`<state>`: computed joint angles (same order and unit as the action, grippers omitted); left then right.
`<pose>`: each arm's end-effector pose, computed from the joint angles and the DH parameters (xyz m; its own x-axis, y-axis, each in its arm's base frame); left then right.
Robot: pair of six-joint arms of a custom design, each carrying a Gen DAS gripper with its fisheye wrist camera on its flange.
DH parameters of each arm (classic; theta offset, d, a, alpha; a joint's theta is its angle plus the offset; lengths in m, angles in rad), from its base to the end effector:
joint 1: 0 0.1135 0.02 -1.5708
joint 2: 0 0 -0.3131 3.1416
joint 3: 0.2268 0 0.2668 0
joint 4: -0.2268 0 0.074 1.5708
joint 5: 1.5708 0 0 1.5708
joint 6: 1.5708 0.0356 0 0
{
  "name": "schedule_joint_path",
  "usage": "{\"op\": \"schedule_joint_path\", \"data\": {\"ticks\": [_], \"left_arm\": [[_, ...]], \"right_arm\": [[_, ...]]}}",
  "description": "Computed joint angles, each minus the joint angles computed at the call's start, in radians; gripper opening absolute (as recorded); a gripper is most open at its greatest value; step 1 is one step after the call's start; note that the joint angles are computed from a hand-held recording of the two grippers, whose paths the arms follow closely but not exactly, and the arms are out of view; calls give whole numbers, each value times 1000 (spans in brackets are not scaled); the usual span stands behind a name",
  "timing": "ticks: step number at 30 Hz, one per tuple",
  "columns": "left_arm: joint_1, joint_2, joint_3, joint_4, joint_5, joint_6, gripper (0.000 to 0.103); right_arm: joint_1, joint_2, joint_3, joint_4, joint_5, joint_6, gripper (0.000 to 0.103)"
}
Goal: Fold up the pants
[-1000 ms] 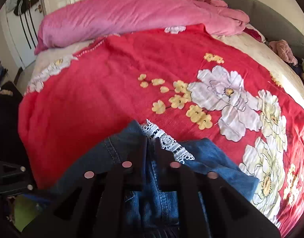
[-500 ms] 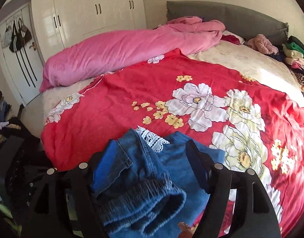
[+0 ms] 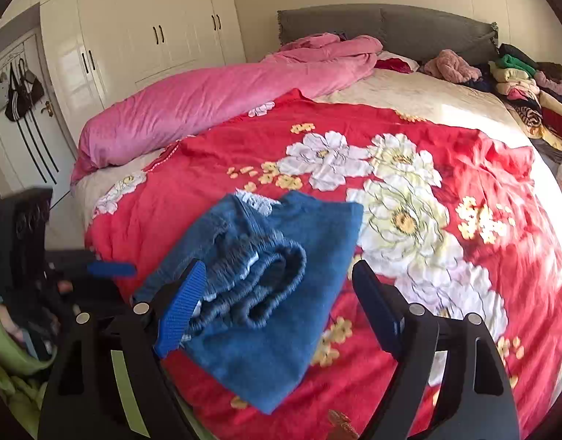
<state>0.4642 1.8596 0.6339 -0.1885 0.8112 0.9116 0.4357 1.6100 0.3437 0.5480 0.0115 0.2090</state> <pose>0.2520 0.0973 0.0920 -0.7047 0.2559 -0.6617 0.5713 0.7577 -0.3154 0.2268 0.1051 0.1242 -0.6696 -0.0829 -0.7381 -0.2814 0.9480 0.1488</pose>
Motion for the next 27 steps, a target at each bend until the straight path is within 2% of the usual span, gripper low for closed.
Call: {"op": "schedule_joint_path", "data": {"ticks": [4, 11, 12, 14, 21, 27], "left_arm": [[15, -15, 7, 48, -11, -71, 67], [13, -33, -1, 99, -31, -124, 84], [12, -37, -5, 109, -35, -133, 87], [8, -38, -8, 128, -46, -154, 91], [-3, -29, -7, 173, -73, -197, 93], [-37, 8, 6, 238, -121, -249, 93]], "right_arm": [[-3, 0, -49, 54, -6, 28, 81], [21, -13, -74, 97, -13, 46, 81], [30, -18, -76, 99, -9, 46, 82], [48, -27, -79, 100, 7, 47, 94], [101, -32, -91, 113, 6, 32, 94], [204, 59, -88, 175, -9, 2, 94]]}}
